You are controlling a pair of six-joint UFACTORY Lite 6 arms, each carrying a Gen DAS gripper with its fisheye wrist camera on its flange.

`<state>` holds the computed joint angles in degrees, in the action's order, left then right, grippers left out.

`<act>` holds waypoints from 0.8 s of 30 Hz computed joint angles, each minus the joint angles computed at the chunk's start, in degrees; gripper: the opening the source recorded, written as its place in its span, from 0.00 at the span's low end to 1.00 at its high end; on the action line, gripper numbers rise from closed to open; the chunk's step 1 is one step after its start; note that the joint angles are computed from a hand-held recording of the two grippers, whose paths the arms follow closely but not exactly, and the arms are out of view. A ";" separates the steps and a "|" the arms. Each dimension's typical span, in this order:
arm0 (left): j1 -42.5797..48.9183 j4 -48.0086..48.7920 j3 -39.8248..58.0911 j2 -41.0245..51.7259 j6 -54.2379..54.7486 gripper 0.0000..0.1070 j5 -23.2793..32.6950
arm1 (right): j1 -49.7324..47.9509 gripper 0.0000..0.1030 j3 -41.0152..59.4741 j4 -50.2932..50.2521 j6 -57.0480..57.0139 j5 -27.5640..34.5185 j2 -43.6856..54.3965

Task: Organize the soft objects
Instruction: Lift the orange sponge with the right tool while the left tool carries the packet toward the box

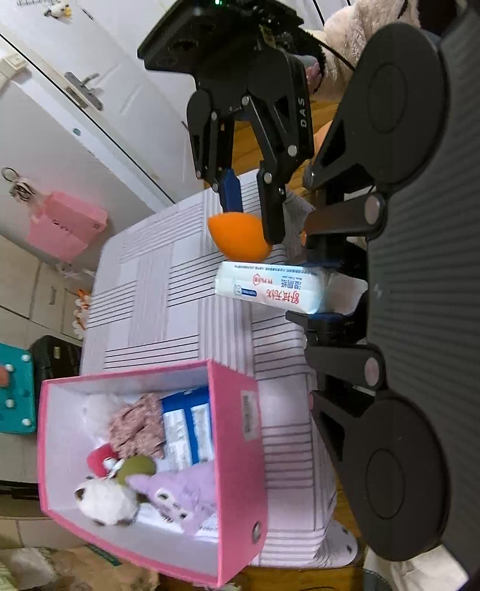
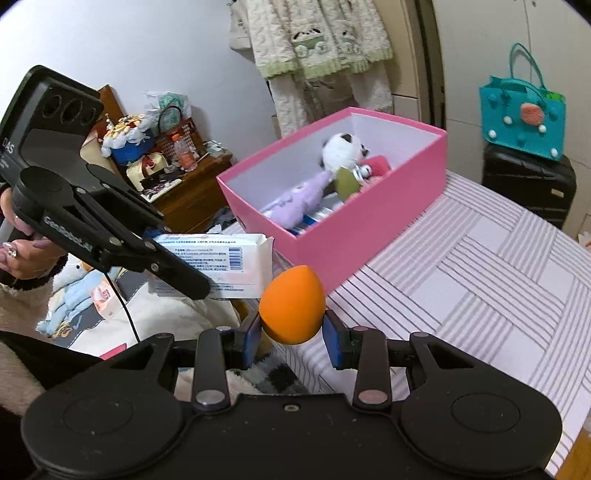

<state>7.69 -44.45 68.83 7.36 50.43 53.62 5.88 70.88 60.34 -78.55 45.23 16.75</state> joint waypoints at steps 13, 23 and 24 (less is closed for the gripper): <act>8.83 -13.69 14.81 16.21 9.29 0.19 4.11 | 5.10 0.40 18.68 1.04 7.99 -1.49 12.63; 9.07 -16.26 34.21 31.29 7.99 0.19 2.57 | 9.12 0.40 34.24 -6.54 16.65 -8.48 22.88; 8.62 -15.66 37.27 34.03 6.70 0.19 2.60 | 9.61 0.40 36.08 -7.73 17.79 -9.46 24.32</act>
